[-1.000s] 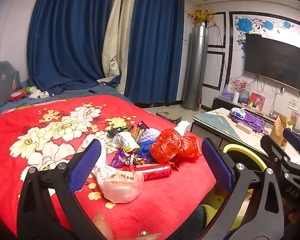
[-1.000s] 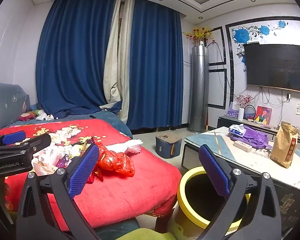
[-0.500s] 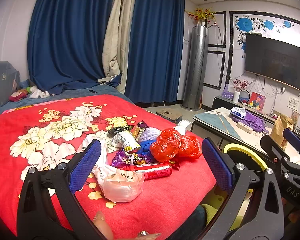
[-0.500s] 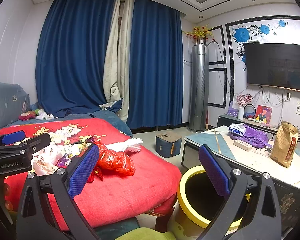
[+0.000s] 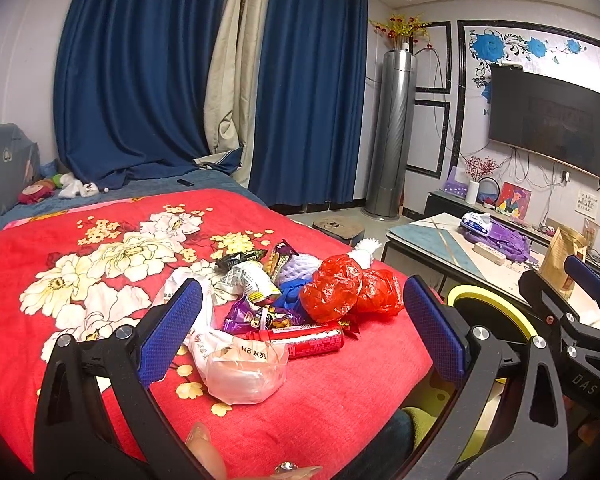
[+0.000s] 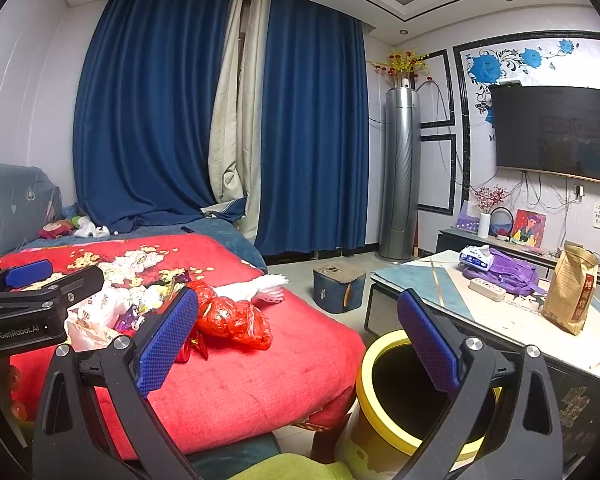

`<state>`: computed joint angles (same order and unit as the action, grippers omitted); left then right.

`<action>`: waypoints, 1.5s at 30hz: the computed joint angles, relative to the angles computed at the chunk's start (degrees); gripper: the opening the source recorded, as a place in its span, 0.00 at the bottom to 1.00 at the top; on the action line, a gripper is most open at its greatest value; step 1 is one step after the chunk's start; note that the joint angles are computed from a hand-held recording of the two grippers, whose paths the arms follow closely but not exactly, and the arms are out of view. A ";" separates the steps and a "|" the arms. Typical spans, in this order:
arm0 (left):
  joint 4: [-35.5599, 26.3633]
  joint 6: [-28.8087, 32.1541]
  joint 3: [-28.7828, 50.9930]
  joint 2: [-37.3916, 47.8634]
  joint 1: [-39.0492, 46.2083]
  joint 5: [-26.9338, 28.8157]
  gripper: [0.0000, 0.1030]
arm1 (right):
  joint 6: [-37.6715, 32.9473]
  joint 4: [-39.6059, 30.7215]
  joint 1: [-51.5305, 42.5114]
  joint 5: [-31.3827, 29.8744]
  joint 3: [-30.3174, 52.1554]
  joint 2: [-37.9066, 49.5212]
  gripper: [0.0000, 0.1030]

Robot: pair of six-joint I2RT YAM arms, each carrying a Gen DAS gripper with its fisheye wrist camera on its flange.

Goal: Collect trash

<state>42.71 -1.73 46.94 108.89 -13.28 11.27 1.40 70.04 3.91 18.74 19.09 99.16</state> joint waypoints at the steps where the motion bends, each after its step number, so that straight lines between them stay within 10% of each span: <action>1: 0.02 0.03 -0.01 0.02 0.01 0.03 0.90 | 0.01 -0.08 0.02 0.04 0.04 0.00 0.94; 21: 1.07 -0.72 0.37 1.72 1.26 0.94 0.90 | -2.06 0.57 -0.88 -6.84 -1.64 -1.00 0.94; 45: -4.36 -6.87 6.40 3.80 9.26 0.03 0.90 | -9.87 -23.30 2.91 -15.23 15.26 1.45 0.94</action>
<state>38.34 -8.60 53.35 112.68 -4.02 11.30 -8.47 46.74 6.83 3.51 34.35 100.61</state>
